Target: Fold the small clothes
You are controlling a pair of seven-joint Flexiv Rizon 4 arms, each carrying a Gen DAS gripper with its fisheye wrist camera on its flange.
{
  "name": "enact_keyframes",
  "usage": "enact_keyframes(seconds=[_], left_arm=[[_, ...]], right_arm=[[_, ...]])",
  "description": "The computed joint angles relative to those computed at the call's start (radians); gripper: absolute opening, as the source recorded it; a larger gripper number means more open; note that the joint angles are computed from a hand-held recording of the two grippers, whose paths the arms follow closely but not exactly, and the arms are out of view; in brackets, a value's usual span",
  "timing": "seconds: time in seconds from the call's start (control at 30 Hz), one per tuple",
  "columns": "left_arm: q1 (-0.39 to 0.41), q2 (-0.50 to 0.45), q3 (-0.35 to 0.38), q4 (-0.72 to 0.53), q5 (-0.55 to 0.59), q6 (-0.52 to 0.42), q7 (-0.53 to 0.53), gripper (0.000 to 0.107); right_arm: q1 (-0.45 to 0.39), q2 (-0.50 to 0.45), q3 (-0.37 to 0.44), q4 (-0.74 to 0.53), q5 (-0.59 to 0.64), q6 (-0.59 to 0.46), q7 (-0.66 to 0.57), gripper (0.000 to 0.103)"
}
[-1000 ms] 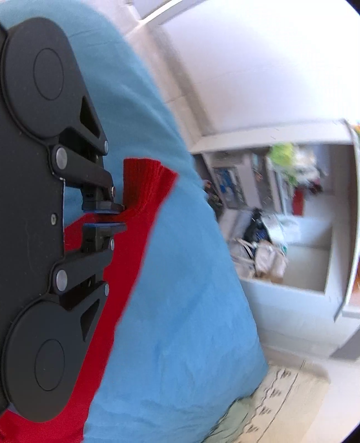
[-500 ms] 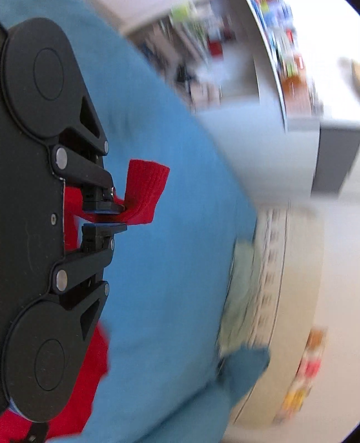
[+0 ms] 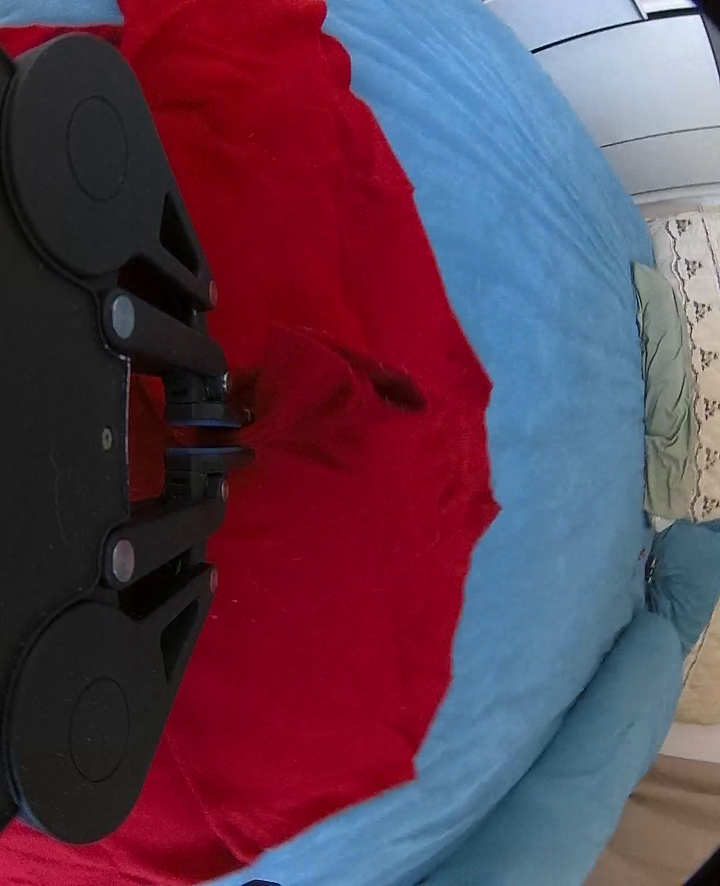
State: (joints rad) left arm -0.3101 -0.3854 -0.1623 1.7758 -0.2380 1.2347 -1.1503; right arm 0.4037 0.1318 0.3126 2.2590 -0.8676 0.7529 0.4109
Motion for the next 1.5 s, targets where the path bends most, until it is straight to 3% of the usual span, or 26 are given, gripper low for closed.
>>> enact_keyframes(seconds=[0.03, 0.07, 0.13, 0.23, 0.4, 0.5, 0.63, 0.73, 0.8, 0.87, 0.93, 1.13, 1.23, 1.33, 1.5], left_arm=[[0.01, 0.004, -0.014, 0.006, -0.013, 0.005, 0.017, 0.022], [0.029, 0.012, -0.036, 0.013, -0.042, -0.011, 0.048, 0.05], [0.058, 0.028, -0.072, 0.024, -0.105, -0.027, 0.116, 0.076], [0.065, 0.083, -0.04, 0.06, -0.116, -0.028, 0.15, 0.076], [0.085, 0.141, 0.073, 0.087, -0.044, -0.046, 0.076, 0.078], [0.115, 0.143, 0.12, 0.095, 0.018, -0.02, 0.029, 0.086], [0.159, 0.132, 0.153, 0.099, 0.068, -0.017, -0.003, 0.086], [0.178, 0.112, 0.166, 0.089, 0.096, -0.022, -0.042, 0.086], [0.196, 0.116, 0.161, 0.096, 0.086, -0.04, -0.047, 0.086], [0.209, 0.12, 0.151, 0.107, 0.073, -0.041, -0.039, 0.086], [0.207, 0.121, 0.151, 0.103, 0.083, -0.046, -0.045, 0.086], [0.225, 0.131, 0.131, 0.11, 0.044, -0.063, -0.013, 0.086], [0.233, 0.127, 0.102, 0.114, -0.009, -0.075, 0.042, 0.086], [0.222, 0.112, 0.092, 0.108, -0.027, -0.065, 0.074, 0.086], [0.193, 0.069, 0.109, 0.078, 0.013, -0.033, 0.033, 0.086]], right_arm=[[-0.002, 0.005, -0.002, 0.01, 0.004, 0.015, 0.005, 0.103], [-0.005, 0.007, -0.004, 0.016, 0.01, 0.031, 0.003, 0.103], [-0.007, 0.001, -0.007, 0.011, 0.014, 0.048, 0.002, 0.103], [-0.015, -0.018, -0.024, -0.004, 0.022, 0.128, -0.029, 0.103], [-0.011, -0.141, -0.062, -0.096, 0.013, 0.263, -0.104, 0.103], [0.013, -0.229, -0.093, -0.164, -0.019, 0.292, -0.1, 0.103], [0.055, -0.332, -0.134, -0.239, 0.001, 0.305, -0.069, 0.08], [0.099, -0.375, -0.165, -0.276, -0.004, 0.257, 0.0, 0.069], [0.131, -0.389, -0.175, -0.306, -0.016, 0.172, 0.023, 0.059], [0.147, -0.404, -0.171, -0.341, 0.006, 0.092, -0.01, 0.036], [0.156, -0.41, -0.169, -0.367, 0.025, 0.041, -0.042, 0.021], [0.139, -0.343, -0.186, -0.392, -0.08, 0.017, -0.09, 0.02], [0.124, -0.291, -0.177, -0.4, -0.133, -0.077, -0.123, 0.02], [0.106, -0.254, -0.156, -0.395, -0.142, -0.171, -0.135, 0.02], [0.068, -0.203, -0.116, -0.33, -0.085, -0.213, -0.1, 0.02]])
